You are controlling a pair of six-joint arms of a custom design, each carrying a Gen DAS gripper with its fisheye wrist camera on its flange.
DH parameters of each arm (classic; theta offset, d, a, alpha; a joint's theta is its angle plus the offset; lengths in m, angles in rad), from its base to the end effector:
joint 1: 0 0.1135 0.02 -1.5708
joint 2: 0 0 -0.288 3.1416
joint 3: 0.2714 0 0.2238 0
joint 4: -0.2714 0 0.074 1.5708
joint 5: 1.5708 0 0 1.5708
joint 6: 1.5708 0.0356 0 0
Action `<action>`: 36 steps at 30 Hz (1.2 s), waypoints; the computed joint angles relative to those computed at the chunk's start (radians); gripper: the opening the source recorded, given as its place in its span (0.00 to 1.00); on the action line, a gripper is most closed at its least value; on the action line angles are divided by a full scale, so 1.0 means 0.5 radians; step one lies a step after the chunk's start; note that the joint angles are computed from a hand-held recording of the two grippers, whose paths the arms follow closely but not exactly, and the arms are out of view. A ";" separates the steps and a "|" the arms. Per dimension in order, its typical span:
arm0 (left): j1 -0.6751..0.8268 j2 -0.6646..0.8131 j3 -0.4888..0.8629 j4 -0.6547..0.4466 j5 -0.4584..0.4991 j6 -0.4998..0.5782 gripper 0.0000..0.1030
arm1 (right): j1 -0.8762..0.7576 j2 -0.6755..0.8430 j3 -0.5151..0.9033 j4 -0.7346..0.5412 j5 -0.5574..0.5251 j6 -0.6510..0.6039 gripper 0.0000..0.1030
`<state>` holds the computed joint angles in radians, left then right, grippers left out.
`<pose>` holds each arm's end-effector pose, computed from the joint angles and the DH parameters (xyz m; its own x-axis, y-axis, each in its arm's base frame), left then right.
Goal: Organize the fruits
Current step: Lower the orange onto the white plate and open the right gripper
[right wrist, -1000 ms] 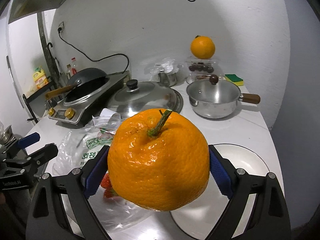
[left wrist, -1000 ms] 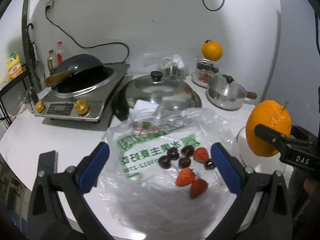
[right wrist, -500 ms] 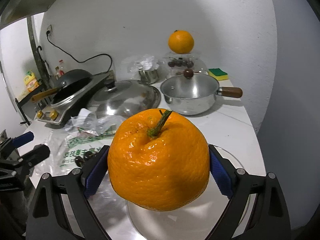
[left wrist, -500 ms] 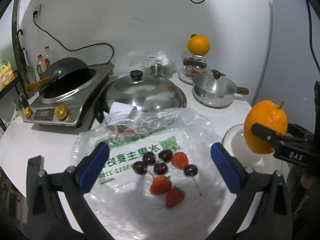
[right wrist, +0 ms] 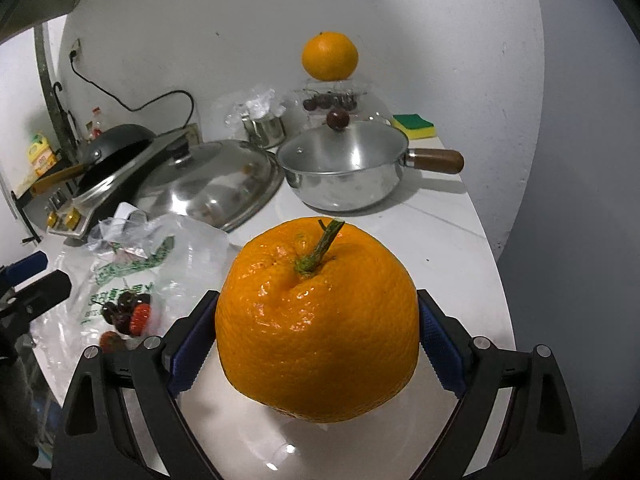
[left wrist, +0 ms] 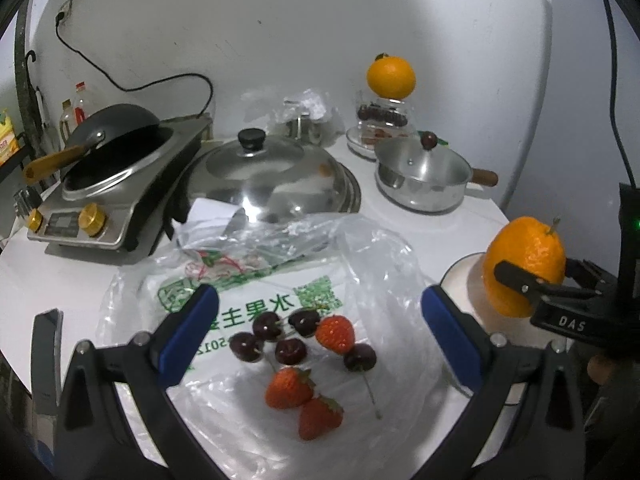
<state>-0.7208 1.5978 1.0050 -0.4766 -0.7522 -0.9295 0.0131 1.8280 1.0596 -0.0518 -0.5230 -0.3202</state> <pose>0.2326 -0.1719 0.2430 -0.5826 -0.2670 -0.7676 -0.3872 0.9216 -0.0267 0.3612 0.0225 0.2087 -0.5833 -0.2803 -0.7624 -0.5643 0.8150 0.1320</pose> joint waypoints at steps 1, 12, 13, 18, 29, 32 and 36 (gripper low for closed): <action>0.007 0.007 -0.001 0.009 0.011 0.004 0.99 | 0.002 0.016 0.014 -0.006 0.008 -0.002 0.92; 0.068 0.076 0.011 0.084 0.087 0.072 0.99 | 0.032 0.098 0.087 -0.053 0.070 -0.017 0.92; 0.072 0.076 0.009 0.086 0.096 0.073 0.99 | 0.034 0.099 0.090 -0.056 0.080 -0.014 0.92; 0.061 0.051 0.000 0.082 0.089 0.080 0.99 | 0.040 0.132 0.144 -0.123 0.130 0.021 0.92; 0.024 -0.062 -0.063 0.027 0.037 0.028 0.99 | 0.063 0.160 0.198 -0.206 0.196 0.049 0.93; 0.012 -0.097 -0.079 0.013 0.020 0.016 0.99 | 0.069 0.155 0.186 -0.187 0.229 0.096 0.93; -0.007 -0.140 -0.099 -0.014 -0.001 -0.008 0.99 | 0.083 0.088 0.080 -0.063 0.287 0.136 0.93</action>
<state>-0.7244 1.5276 0.9553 -0.4835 -0.7529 -0.9337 0.0546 1.8720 1.0996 -0.0831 -0.3793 -0.2522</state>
